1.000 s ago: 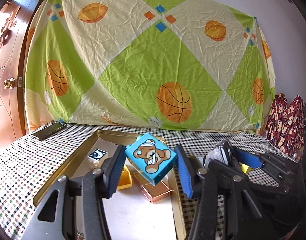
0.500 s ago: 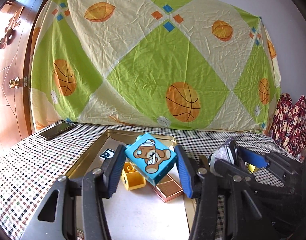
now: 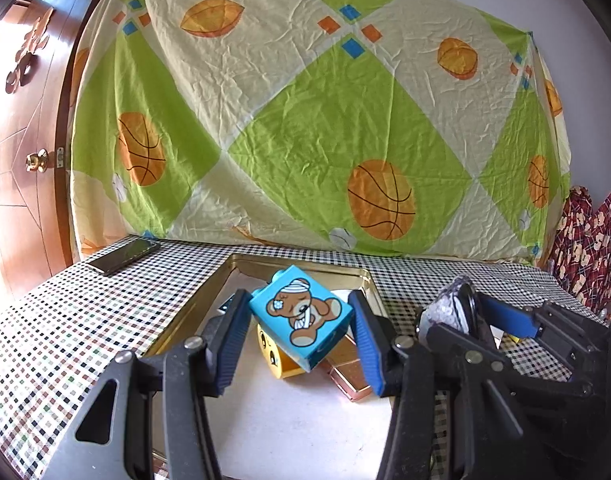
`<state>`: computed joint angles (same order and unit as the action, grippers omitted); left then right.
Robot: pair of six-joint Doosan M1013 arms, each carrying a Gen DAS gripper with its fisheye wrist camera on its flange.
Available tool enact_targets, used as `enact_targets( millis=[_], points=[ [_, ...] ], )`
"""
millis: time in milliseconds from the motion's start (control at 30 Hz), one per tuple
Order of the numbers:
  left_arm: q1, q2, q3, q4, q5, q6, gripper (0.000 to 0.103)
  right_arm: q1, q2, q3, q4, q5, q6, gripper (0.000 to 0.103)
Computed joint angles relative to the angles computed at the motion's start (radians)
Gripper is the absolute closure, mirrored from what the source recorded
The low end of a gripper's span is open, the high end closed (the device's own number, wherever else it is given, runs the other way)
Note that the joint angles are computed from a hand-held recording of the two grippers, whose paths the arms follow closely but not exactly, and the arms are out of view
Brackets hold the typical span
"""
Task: Organize rigid objects
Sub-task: 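Carry the blue bear box and grey rock over the gold tin with both grippers, then lower the bear box and rock into the tin and open both grippers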
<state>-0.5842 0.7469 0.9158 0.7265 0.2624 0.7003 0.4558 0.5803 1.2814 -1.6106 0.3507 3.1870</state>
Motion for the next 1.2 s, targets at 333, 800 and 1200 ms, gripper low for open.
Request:
enact_targets(
  millis=[333,800,1200],
  points=[
    [0.017,0.012,-0.03,-0.229,0.033,0.211,0.053,-0.003,0.024,-0.049,0.173,-0.028,-0.184,0.053],
    [0.056,0.091,-0.202,-0.507,0.245,0.518,0.053,-0.029,0.116,-0.255,0.847,0.031,-0.856,0.053],
    [0.062,0.146,-0.302,-0.53,0.38,0.59,0.035,-0.037,0.21,-0.43,1.1,0.178,-1.115,0.042]
  ],
)
